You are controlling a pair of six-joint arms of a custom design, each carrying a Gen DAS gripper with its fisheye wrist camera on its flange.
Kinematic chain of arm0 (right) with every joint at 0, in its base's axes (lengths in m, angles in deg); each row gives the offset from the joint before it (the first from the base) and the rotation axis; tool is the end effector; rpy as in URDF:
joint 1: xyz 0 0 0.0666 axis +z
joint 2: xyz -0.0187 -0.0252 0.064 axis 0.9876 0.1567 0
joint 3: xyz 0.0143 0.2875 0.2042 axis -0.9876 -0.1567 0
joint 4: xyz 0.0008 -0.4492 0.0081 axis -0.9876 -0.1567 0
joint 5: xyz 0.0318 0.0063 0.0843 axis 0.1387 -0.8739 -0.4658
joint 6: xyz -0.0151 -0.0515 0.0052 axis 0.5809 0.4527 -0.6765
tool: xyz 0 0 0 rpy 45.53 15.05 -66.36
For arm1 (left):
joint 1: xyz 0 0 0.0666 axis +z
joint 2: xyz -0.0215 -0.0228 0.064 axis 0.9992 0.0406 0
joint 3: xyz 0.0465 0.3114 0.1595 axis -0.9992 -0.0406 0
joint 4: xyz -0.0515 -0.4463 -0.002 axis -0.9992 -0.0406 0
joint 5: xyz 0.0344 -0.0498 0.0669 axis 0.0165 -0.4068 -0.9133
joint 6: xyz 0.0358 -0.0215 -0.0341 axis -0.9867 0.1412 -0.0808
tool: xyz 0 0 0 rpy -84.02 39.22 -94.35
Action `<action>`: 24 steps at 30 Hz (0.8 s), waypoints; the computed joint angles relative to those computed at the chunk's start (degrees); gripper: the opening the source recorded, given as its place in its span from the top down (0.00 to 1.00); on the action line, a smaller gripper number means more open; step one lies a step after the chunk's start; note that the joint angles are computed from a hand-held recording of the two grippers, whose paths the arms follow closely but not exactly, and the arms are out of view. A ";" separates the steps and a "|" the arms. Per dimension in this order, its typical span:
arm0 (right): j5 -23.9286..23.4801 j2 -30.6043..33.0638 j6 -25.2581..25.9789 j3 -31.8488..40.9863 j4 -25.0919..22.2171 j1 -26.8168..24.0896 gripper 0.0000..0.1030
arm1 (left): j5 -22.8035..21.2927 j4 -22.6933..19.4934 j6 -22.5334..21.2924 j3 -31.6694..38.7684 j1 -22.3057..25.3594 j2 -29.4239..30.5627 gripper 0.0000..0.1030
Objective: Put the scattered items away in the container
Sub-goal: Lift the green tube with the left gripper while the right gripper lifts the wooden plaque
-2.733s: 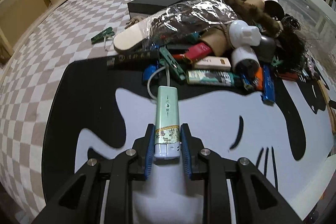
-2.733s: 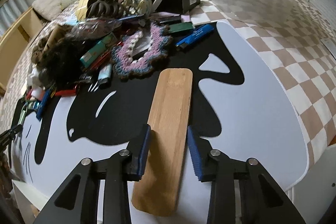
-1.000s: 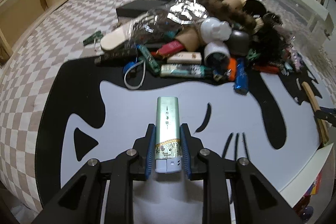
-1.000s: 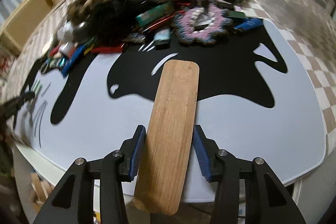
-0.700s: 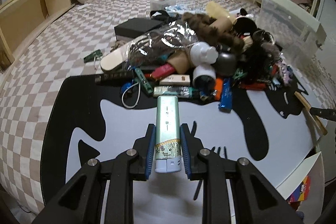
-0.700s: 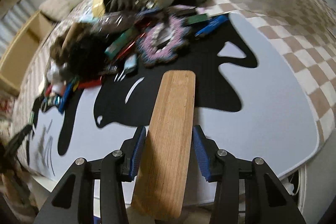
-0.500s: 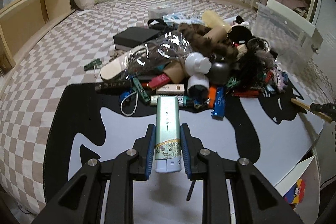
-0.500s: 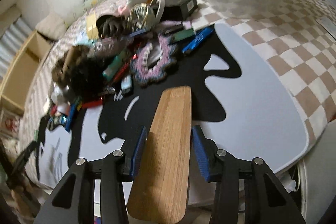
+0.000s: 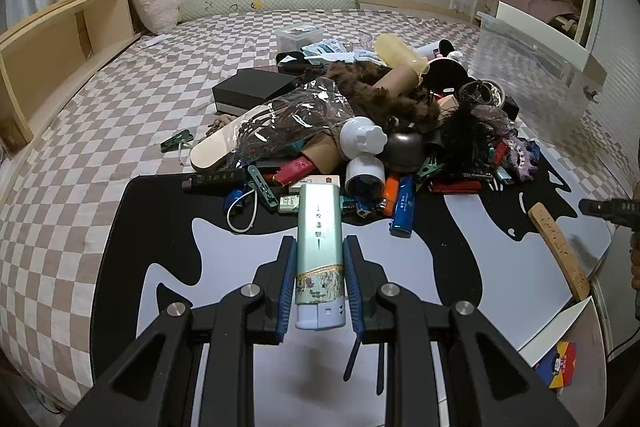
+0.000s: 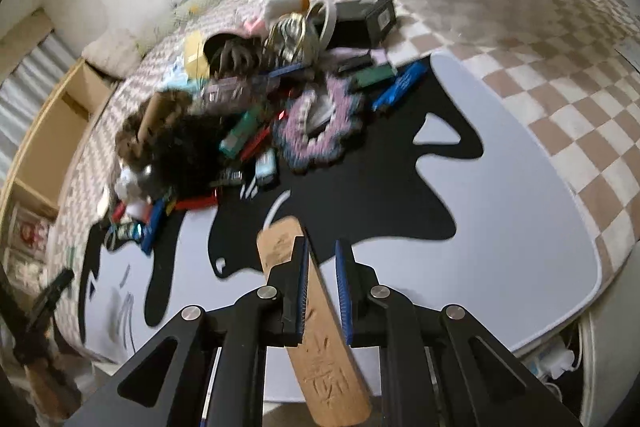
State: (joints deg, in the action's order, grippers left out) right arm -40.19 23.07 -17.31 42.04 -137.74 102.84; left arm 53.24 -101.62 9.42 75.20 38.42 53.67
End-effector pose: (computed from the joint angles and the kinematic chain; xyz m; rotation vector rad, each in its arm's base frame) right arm 0.2973 0.1188 0.4893 0.3182 2.5854 0.3794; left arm 0.2983 -0.3237 0.5471 0.1049 2.4191 -0.1034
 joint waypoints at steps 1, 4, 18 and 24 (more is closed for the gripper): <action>1.66 0.06 0.48 0.16 -0.55 1.12 0.50 | 0.07 -0.04 0.15 -0.05 0.10 -0.03 0.77; 5.75 0.51 3.03 0.79 -1.48 4.56 0.17 | 0.18 -0.14 0.40 -0.04 0.17 -0.06 0.77; 7.98 4.53 8.50 -0.83 -7.36 9.25 0.36 | 0.54 -0.29 0.58 1.64 -2.96 -0.24 0.77; 9.94 4.41 8.26 -0.75 -7.39 10.91 0.57 | 0.58 -0.35 0.86 2.19 -4.33 -0.08 0.77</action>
